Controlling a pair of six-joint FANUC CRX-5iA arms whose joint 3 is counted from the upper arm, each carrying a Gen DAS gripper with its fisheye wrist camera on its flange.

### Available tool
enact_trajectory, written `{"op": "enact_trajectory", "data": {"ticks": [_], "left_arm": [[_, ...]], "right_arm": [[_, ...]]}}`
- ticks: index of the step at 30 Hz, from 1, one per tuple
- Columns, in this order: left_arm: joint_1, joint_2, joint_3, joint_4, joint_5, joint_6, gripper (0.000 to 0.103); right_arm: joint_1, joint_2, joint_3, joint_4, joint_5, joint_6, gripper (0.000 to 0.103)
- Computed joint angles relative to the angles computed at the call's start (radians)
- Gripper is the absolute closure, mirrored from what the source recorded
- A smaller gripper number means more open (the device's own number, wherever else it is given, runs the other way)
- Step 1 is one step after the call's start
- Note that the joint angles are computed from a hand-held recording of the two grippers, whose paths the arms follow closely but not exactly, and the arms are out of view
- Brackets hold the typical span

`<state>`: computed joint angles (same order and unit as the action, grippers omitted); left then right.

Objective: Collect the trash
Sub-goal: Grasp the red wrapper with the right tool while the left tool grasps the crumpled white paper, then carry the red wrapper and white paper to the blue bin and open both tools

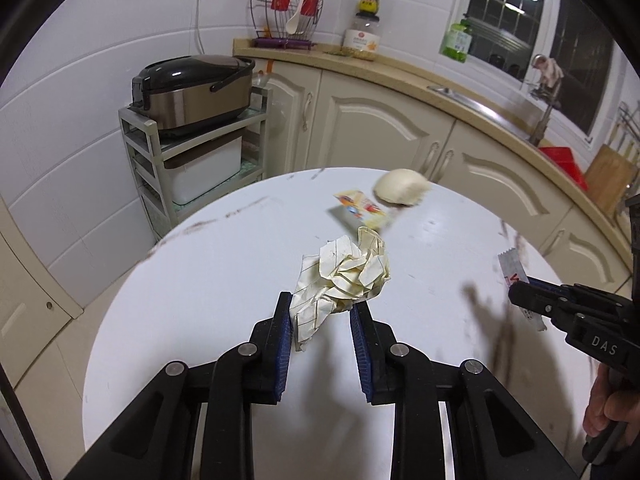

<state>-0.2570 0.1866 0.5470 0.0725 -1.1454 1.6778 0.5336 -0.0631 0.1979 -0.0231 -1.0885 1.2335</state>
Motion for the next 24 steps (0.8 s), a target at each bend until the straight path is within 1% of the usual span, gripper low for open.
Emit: {"op": "enact_trajectory", "data": {"ticks": [6,12,18,21,24], "left_arm": [[-0.053,-0.136,-0.121,-0.013,0.023,0.025,0.079],[-0.149,-0.217,-0.153,-0.055,0.021,0.070,0.079],[-0.274,-0.246,-0.129,-0.125,0.009,0.132,0.079],[-0.355,-0.246,-0.108,-0.174,0.001,0.164,0.079],[-0.412,-0.234,-0.088,-0.198,-0.001,0.182,0.079]], "right_arm": [[0.026,-0.131,-0.100,0.028,0.017,-0.055,0.088],[0.057,-0.271,-0.196,0.086,0.027,-0.122,0.088],[0.086,-0.409,-0.273,0.164,0.018,-0.185,0.088],[0.088,-0.476,-0.304,0.190,0.012,-0.206,0.088],[0.081,-0.537,-0.332,0.205,0.005,-0.220,0.088]]}}
